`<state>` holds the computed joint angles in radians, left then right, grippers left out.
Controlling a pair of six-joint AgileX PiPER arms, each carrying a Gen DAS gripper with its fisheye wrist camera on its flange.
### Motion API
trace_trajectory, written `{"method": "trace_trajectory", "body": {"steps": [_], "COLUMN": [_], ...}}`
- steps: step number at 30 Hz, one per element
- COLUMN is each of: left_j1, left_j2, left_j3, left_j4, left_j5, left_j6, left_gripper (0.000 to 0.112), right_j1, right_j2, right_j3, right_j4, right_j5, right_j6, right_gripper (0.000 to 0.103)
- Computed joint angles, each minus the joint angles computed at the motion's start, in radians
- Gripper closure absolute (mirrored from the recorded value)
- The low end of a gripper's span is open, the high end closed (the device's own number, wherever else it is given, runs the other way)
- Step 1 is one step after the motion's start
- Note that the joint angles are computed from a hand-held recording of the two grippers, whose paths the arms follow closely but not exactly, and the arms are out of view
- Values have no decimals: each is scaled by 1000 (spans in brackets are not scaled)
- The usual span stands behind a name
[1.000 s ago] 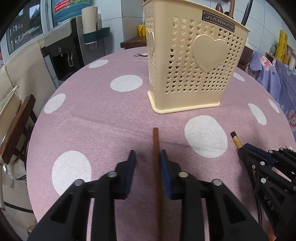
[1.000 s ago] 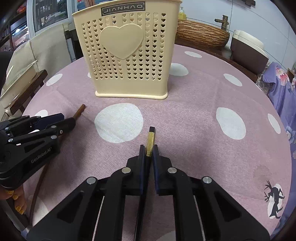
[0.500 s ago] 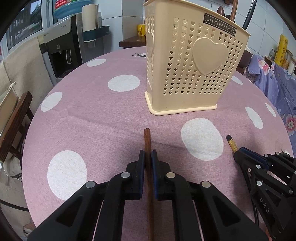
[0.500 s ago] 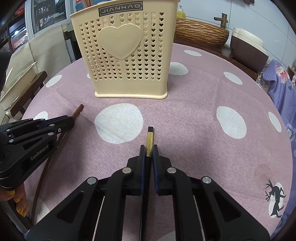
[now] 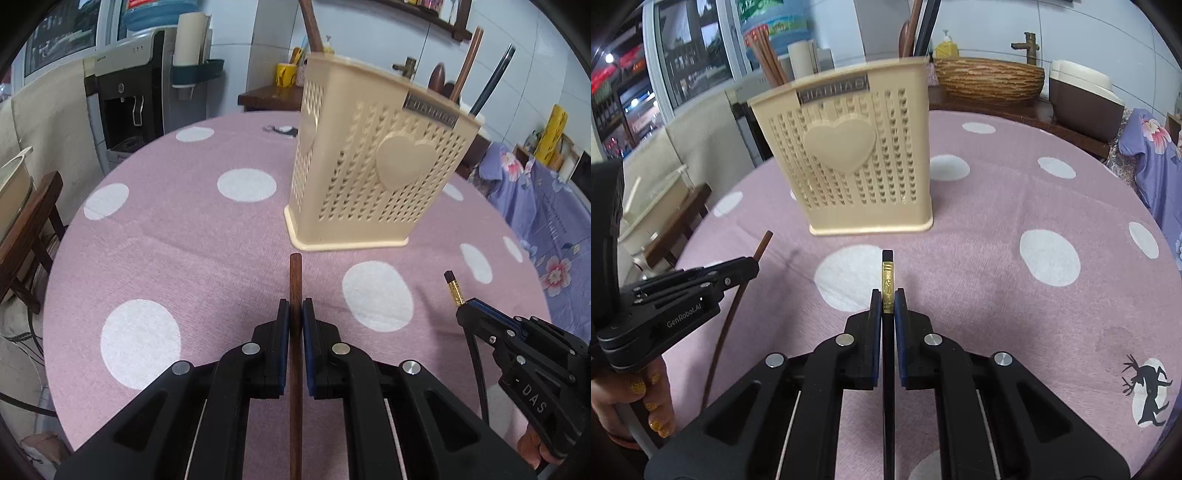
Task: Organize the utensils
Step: 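Lift both chopsticks and carry them above the cream holder with both grippers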
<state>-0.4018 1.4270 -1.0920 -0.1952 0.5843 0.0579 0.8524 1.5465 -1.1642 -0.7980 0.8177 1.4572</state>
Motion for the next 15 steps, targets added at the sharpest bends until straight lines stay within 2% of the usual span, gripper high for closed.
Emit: {"method": "trace_trajectory", "body": {"steps": [5, 15], "left_j1": [59, 128], "left_j2": [-101, -224], "left_j3": [-2, -23], "left_j4": [-148, -330], "left_j5": [36, 112], "left_j6": [129, 302], "left_gripper": [104, 104], "right_j1": [26, 180], "right_j2": [-107, -224], "right_j3": [9, -34], "right_j4": [-39, -162], "right_j5": [6, 144], "right_j6": [44, 65], "right_gripper": [95, 95]}}
